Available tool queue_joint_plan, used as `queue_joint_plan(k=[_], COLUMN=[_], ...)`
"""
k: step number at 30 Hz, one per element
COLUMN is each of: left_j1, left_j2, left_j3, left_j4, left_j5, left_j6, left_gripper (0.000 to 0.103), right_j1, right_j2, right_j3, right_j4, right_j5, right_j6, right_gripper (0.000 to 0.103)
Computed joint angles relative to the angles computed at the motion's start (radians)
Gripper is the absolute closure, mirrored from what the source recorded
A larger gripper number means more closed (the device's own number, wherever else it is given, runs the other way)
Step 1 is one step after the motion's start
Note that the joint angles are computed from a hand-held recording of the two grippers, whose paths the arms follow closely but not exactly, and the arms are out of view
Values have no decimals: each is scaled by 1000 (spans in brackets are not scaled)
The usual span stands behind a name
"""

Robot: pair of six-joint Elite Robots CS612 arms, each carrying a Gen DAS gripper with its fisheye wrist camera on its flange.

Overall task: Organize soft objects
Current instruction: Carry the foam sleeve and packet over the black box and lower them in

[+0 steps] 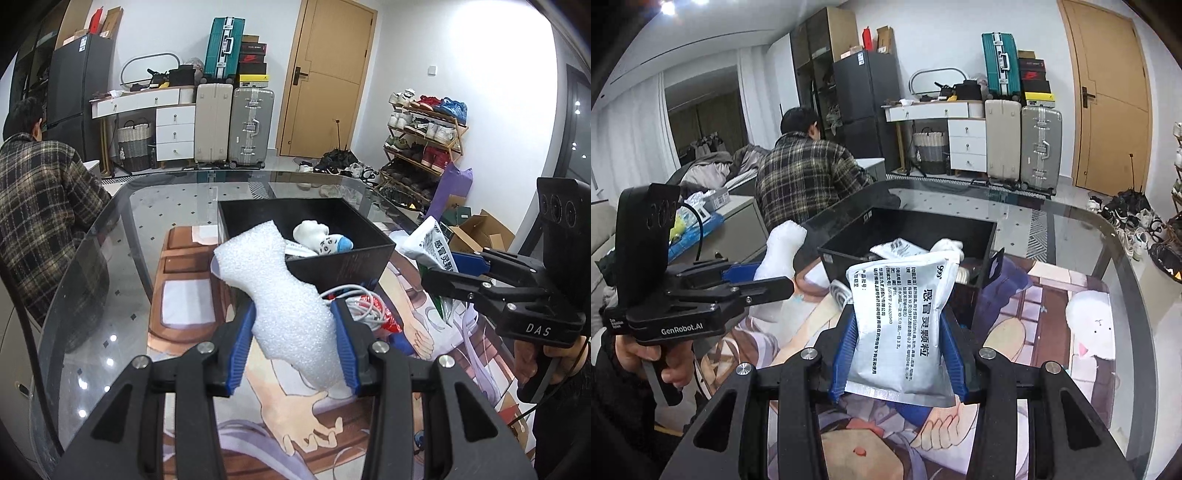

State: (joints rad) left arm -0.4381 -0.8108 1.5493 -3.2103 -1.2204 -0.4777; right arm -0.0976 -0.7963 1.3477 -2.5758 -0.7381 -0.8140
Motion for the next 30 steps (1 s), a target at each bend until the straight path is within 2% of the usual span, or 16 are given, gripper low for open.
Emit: queue_joint_plan(k=[19,30], left_j1=[27,48], left_j2=[30,45], left_j3=[-111,-168], left_j4=[41,87], left_j5=[-55,-61], left_j6=[76,83], left_gripper=[62,62], right_j1=[13,27], right_j2=[42,69], right_j3=[-108,-183], right_j4=[-29,10], right_j5=[7,5], right_j6=[107,104], right_gripper=[59,59])
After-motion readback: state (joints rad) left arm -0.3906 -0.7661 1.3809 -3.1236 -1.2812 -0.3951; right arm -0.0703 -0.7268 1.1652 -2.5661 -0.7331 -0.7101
